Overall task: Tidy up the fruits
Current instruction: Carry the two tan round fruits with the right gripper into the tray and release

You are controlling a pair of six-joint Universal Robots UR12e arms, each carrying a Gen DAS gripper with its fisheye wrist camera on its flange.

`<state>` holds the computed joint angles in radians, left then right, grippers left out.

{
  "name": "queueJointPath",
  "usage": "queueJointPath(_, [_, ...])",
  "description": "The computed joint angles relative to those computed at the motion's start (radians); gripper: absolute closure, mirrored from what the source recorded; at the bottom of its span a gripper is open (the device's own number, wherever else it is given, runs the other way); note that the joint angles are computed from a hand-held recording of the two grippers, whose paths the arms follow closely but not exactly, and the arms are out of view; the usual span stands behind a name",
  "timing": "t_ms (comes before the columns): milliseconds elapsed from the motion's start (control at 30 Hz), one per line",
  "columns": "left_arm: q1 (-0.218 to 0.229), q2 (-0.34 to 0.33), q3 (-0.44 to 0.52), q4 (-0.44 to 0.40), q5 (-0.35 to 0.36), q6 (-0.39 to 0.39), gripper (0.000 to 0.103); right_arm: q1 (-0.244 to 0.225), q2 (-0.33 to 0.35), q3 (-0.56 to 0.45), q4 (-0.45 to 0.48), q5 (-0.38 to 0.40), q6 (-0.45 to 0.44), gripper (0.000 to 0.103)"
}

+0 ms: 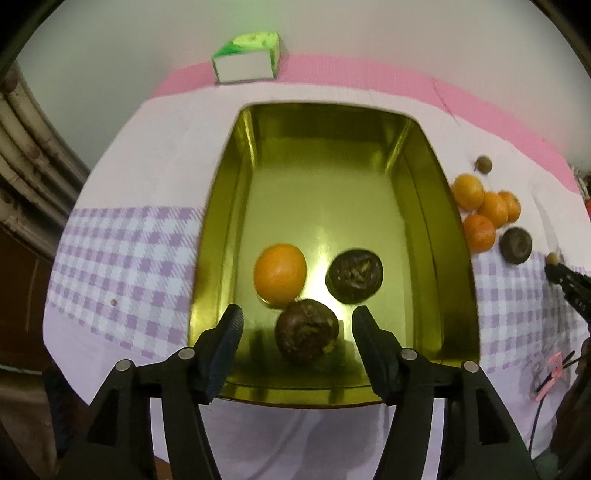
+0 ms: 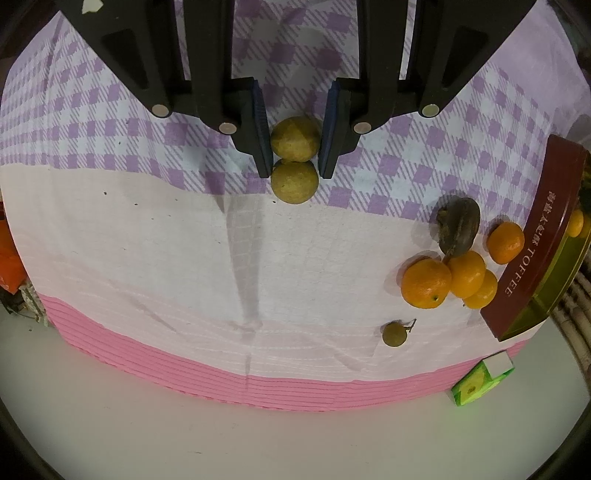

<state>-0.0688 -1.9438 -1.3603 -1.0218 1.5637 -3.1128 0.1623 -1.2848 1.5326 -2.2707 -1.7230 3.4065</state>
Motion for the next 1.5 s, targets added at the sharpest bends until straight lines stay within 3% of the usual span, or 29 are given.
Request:
queueJointPath(100, [0.011, 0.017, -0.014, 0.054, 0.019, -0.01, 0.04, 0.006, 0.001, -0.011, 0.001, -0.012, 0.001, 0.079])
queueJointPath(233, [0.021, 0.043, -0.044, 0.174, 0.105, -0.034, 0.033, 0.017, 0.003, -0.031, -0.017, -0.013, -0.016, 0.079])
queueJointPath(333, [0.035, 0.054, -0.055, 0.209, 0.132, -0.05, 0.03, 0.031, 0.013, -0.059, -0.034, 0.011, -0.039, 0.079])
queueJointPath(567, [0.048, 0.067, -0.07, 0.195, 0.183, -0.092, 0.029, 0.087, 0.069, -0.166, -0.039, 0.124, -0.133, 0.079])
queueJointPath(867, [0.055, 0.062, -0.075, 0.156, 0.191, -0.199, 0.029, 0.153, 0.151, -0.288, 0.023, 0.239, -0.237, 0.079])
queueJointPath(1133, [0.06, 0.063, -0.07, 0.135, 0.175, -0.227, 0.029, 0.188, 0.208, -0.358, 0.095, 0.246, -0.283, 0.079])
queueJointPath(1500, [0.061, 0.063, -0.068, 0.126, 0.163, -0.229, 0.028, 0.199, 0.235, -0.385, 0.154, 0.246, -0.307, 0.079])
